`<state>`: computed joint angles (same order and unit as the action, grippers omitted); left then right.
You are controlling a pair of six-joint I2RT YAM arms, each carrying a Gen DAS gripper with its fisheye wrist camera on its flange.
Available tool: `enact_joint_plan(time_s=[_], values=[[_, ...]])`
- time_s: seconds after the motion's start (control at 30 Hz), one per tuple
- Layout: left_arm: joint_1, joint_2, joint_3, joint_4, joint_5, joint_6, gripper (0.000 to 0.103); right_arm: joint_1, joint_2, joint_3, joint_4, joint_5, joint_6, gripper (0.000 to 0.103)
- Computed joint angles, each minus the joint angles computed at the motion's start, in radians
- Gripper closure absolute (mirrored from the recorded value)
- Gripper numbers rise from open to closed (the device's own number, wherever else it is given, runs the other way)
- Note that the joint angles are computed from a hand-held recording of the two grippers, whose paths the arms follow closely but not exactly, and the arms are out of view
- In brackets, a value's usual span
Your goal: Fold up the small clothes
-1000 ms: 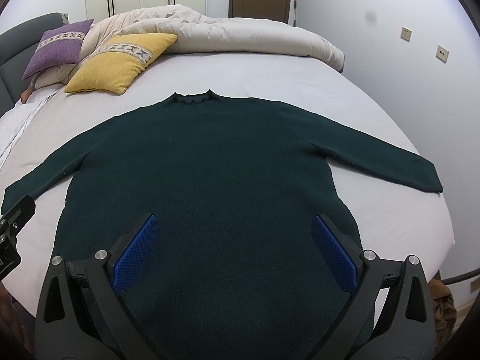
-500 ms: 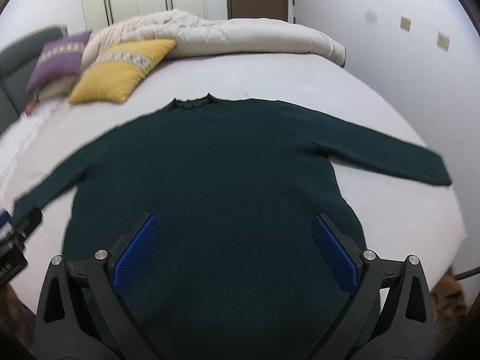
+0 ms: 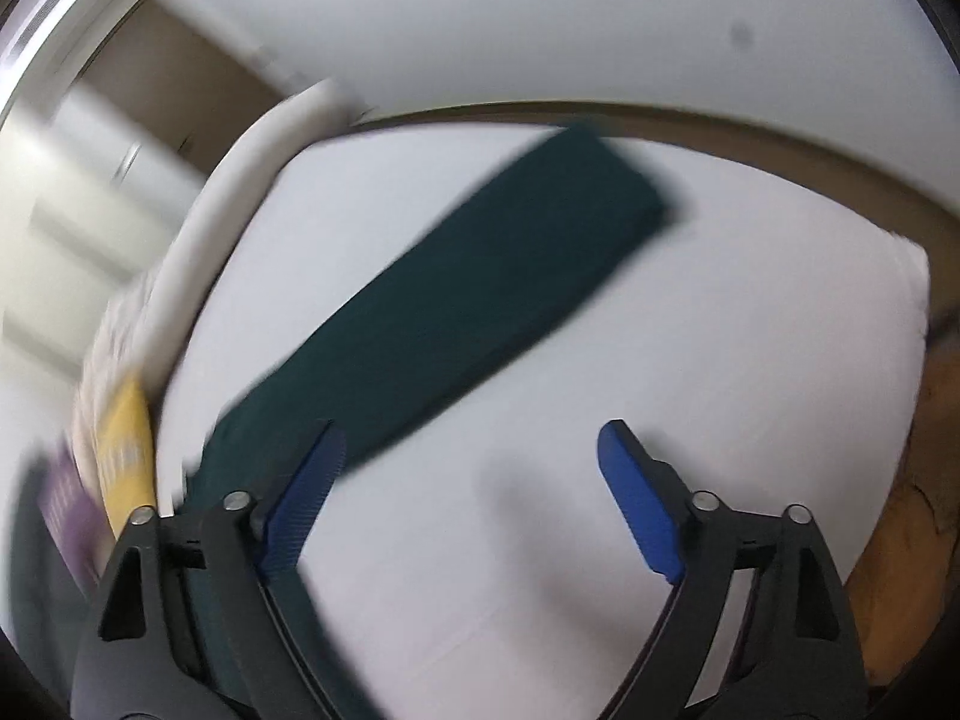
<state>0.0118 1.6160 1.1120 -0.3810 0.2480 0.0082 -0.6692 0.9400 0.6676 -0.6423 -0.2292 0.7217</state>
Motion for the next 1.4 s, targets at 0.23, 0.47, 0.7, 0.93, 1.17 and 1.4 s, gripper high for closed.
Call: enact_joint_plan(time_s=[0.23,0.47,0.7,0.93,1.17,1.4], values=[[-0.1,0.192,0.185,-0.042,0.039,-0.06,0.0,-0.188,0.21,0.005,0.25,-0.15,-0.065,0.043],[-0.045,0.281,0.268,-0.065,0.16,-0.091,0.0,-0.085,0.412,0.172,0.258,-0.033,-0.112,0.096],[0.047,0.335,0.32,-0.076,0.252,-0.107,0.003,0.399,0.552,0.535,0.143,0.222,-0.125,0.097],[0.139,0.376,0.35,-0.1,0.344,-0.101,0.012,0.832,0.99,1.078,0.034,0.29,-0.165,0.097],[0.17,0.454,0.422,-0.131,0.384,-0.109,0.013,1.028,1.258,1.198,0.062,0.205,-0.076,0.063],[0.05,0.56,0.58,-0.167,0.329,-0.129,0.013,1.045,0.94,0.684,0.373,0.235,-0.051,0.041]])
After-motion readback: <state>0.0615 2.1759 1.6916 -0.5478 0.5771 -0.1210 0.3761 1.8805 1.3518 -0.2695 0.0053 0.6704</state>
